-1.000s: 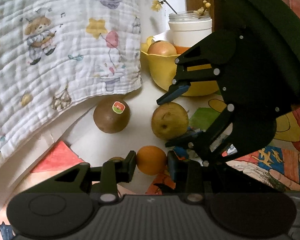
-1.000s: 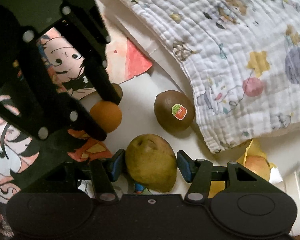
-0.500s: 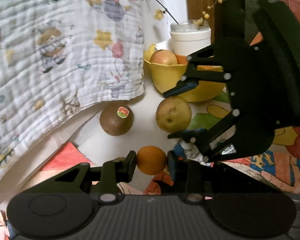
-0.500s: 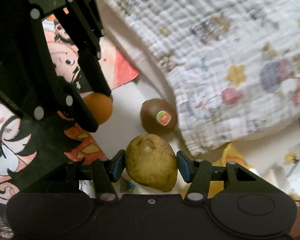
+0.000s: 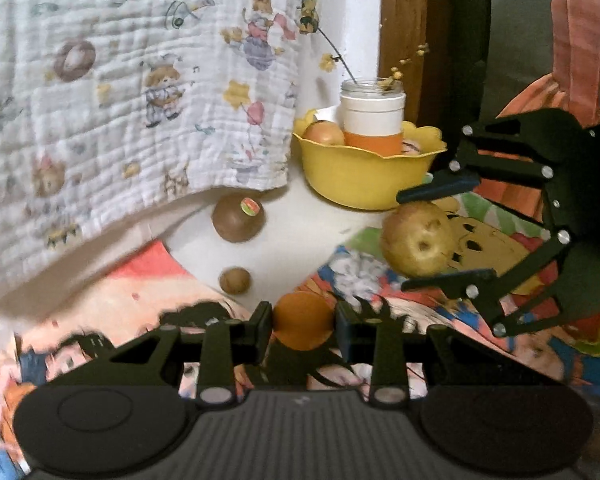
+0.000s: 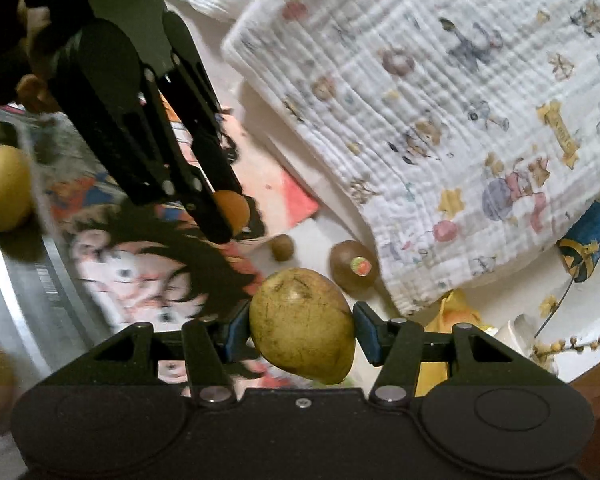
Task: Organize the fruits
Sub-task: 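Carry the orange and the green pear over the tray with both tools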
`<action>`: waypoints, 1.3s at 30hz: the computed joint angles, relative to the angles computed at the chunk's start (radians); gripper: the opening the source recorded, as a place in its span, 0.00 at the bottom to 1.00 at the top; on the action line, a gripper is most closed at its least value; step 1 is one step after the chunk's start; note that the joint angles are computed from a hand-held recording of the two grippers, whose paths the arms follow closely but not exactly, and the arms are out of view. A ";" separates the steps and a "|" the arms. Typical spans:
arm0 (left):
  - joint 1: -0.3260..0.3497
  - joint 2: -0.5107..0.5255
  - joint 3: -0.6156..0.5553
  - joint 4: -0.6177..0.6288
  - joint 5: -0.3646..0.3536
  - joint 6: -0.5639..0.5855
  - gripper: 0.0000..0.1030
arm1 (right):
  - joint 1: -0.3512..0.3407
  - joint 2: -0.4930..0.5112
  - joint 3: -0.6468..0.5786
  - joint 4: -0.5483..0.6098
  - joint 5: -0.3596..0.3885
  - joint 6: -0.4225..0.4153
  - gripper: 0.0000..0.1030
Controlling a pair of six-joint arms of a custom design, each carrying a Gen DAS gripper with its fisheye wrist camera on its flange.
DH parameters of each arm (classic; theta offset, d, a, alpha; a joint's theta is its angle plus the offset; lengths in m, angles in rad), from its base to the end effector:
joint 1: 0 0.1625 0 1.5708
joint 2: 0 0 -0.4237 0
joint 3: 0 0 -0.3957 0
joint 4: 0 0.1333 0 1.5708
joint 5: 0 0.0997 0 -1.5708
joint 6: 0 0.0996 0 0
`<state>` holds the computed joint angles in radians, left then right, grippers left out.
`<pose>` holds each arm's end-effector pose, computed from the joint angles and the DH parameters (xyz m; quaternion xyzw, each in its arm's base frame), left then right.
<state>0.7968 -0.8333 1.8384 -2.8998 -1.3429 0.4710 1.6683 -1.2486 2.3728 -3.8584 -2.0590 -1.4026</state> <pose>-0.3236 -0.5540 0.0818 0.5568 0.8073 -0.1753 0.0868 0.1276 -0.4149 0.2642 0.4555 -0.6837 0.3010 0.4842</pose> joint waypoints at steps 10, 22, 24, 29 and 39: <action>-0.035 -0.116 0.172 0.000 -0.045 -0.024 0.35 | 0.055 -0.063 0.163 0.057 -0.023 0.110 0.55; -0.065 -0.180 0.259 0.048 -0.013 -0.054 0.36 | 0.024 -0.076 0.199 0.138 -0.027 0.206 0.55; -0.065 -0.181 0.253 0.073 -0.011 -0.062 0.36 | 0.015 -0.085 0.201 0.156 -0.016 0.219 0.55; -0.081 -0.176 0.246 0.117 0.014 -0.055 0.36 | 0.013 -0.102 0.197 0.191 -0.012 0.225 0.55; -0.097 -0.182 0.234 0.197 0.027 -0.043 0.36 | 0.011 -0.132 0.193 0.277 0.012 0.193 0.55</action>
